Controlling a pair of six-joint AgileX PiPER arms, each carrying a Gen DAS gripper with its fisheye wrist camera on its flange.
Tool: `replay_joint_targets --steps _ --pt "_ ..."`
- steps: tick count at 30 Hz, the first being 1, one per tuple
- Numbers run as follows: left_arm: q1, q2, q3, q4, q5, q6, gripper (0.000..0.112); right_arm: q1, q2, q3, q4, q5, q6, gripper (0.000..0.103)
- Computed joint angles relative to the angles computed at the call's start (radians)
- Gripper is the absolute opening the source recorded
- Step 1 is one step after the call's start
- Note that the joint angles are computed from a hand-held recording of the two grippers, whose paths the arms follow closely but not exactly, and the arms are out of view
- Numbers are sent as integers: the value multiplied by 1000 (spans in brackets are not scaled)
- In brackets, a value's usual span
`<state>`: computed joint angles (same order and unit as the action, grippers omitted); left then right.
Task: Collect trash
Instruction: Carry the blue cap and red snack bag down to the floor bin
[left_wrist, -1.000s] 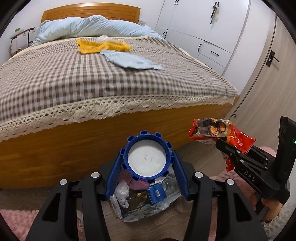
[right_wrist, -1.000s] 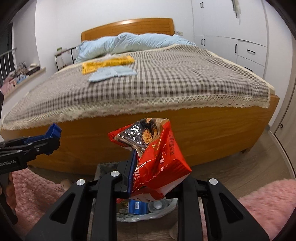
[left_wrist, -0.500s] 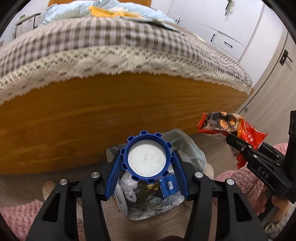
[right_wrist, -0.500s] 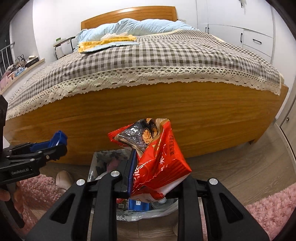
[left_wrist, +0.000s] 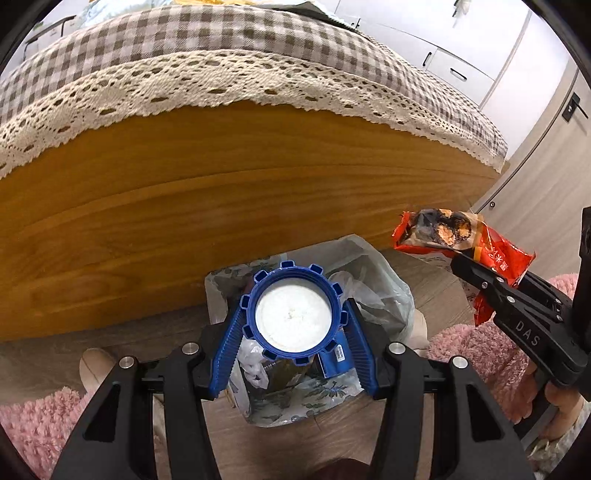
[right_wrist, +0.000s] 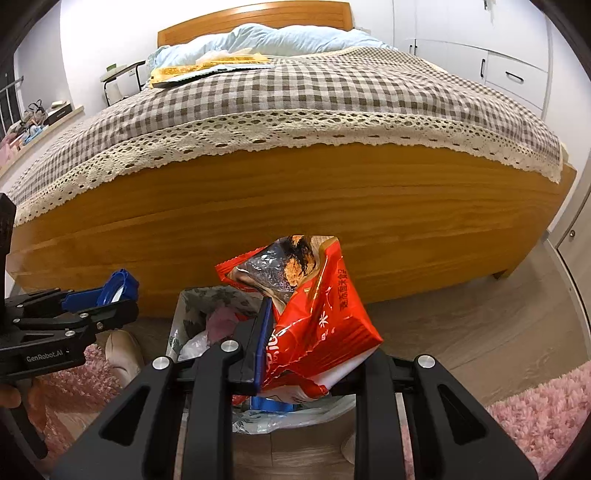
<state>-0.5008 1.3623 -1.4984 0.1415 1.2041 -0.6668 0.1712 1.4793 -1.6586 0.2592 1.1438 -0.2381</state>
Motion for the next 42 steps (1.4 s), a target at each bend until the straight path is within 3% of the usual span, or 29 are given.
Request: replay_joint_targets --steps 31,42 --pt "20 41 -7 -23 -6 4 51 6 27 24 -45 37 56 23" --pt "38 88 -9 -14 -26 -12 51 46 98 -49 -89 57 127 23"
